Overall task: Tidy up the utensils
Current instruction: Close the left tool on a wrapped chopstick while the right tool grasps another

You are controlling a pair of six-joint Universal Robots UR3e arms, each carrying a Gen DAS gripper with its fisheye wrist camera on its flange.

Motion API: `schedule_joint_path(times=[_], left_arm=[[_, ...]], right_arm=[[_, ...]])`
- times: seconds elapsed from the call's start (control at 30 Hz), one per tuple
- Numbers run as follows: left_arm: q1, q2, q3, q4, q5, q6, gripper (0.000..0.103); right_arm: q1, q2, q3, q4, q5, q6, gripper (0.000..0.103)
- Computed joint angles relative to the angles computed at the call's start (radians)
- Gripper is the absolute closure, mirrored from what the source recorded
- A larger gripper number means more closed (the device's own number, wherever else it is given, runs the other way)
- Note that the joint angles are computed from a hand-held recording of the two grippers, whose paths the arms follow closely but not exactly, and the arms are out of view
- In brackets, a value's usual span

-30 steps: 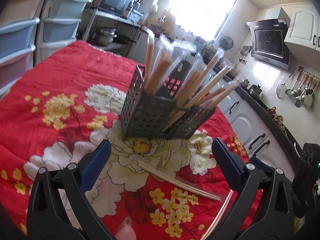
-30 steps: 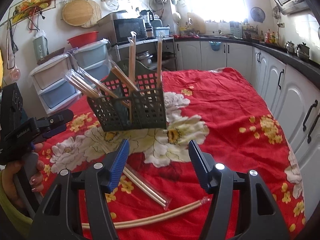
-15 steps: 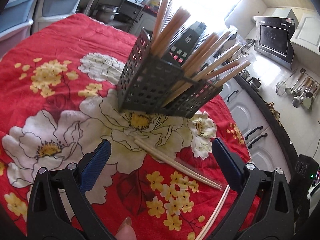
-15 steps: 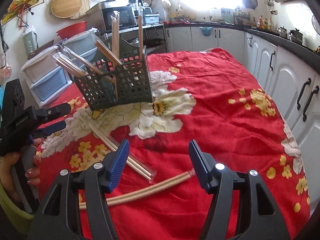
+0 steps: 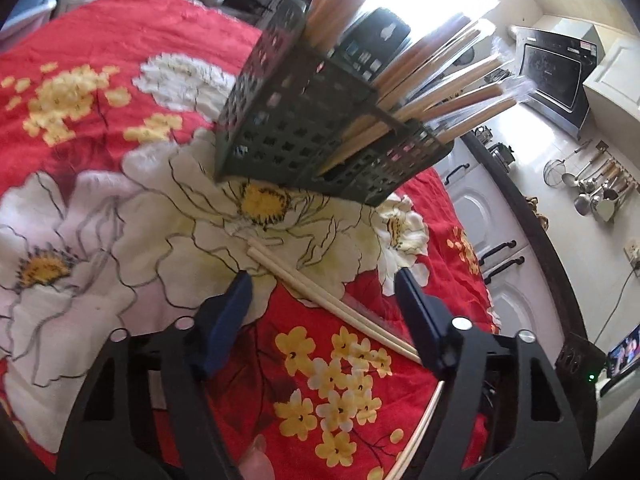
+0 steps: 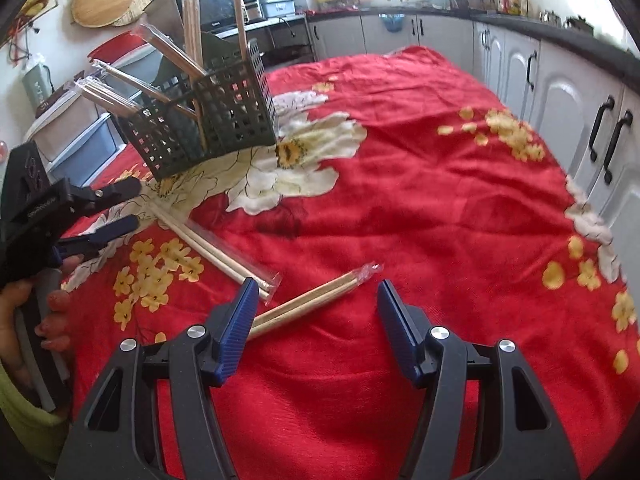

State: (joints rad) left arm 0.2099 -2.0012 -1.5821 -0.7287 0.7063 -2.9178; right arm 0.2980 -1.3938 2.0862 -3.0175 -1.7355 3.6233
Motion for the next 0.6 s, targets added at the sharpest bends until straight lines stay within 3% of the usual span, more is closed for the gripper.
schedule_joint_path(times=[0.1, 0.3, 0.47, 0.6], left_arm=[[-0.01, -0.046, 0.047, -0.042, -0.002, -0.01, 0.042], [-0.015, -0.118, 0.135, -0.069, -0.018, -0.056, 0.05], [-0.019, -0.171, 0.202, -0.079, -0.006, -0.108, 0.076], [-0.015, -0.203, 0.236, -0.092, -0.004, -0.129, 0.089]], right_arm=[[-0.027, 0.011, -0.003, 0.006, 0.053, 0.023, 0.044], [-0.036, 0.04, -0.043, 0.024, 0.06, 0.046, 0.068], [-0.075, 0.052, -0.044, 0.0, 0.116, 0.055, 0.079], [-0.103, 0.059, -0.039, -0.027, 0.166, 0.062, 0.084]])
